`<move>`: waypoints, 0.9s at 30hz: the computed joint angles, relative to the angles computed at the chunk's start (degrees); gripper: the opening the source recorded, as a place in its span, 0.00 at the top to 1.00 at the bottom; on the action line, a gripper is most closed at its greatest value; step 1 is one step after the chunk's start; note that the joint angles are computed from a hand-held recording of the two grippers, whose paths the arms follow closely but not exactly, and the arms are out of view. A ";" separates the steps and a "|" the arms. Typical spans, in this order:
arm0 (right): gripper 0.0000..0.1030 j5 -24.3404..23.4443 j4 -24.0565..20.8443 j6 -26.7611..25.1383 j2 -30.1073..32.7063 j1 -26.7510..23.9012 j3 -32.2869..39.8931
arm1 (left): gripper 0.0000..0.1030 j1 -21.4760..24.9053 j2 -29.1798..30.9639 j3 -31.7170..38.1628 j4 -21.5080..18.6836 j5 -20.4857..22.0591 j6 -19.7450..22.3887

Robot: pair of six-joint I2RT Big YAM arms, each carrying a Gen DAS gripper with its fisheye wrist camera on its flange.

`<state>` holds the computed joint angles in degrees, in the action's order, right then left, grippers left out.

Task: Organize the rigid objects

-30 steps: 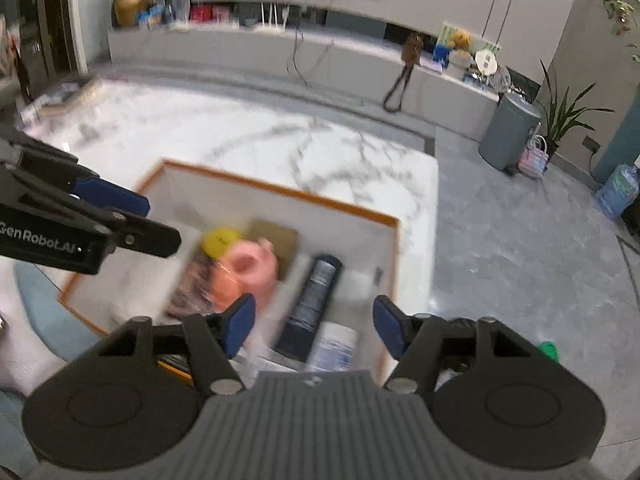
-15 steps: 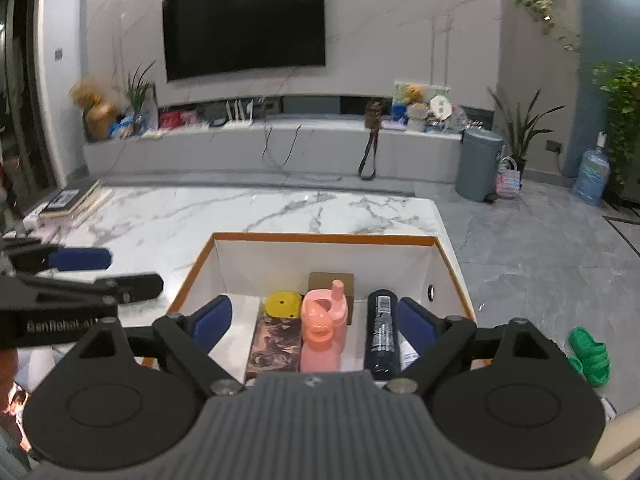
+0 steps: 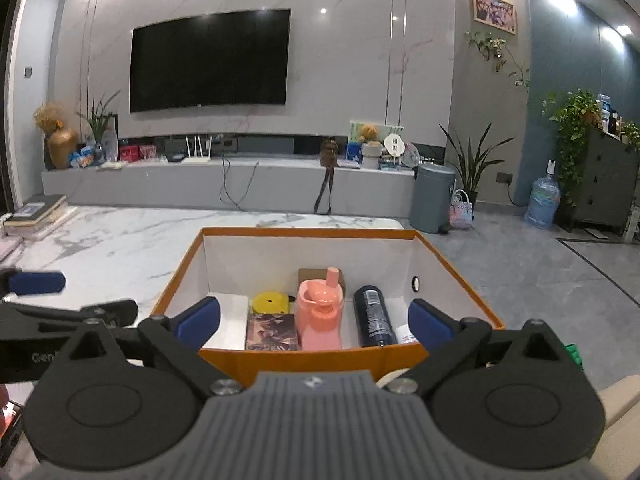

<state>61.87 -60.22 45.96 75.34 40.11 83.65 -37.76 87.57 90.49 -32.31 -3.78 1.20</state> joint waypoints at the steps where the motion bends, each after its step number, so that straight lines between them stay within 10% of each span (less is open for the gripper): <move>1: 0.04 0.07 0.68 0.41 -0.07 -0.09 -0.81 | 0.06 0.08 -0.07 -0.24 0.14 0.30 -0.45; 27: 0.03 -2.21 3.08 1.54 -1.37 -0.44 -3.59 | 0.06 0.36 -0.76 -1.76 0.44 0.31 -0.96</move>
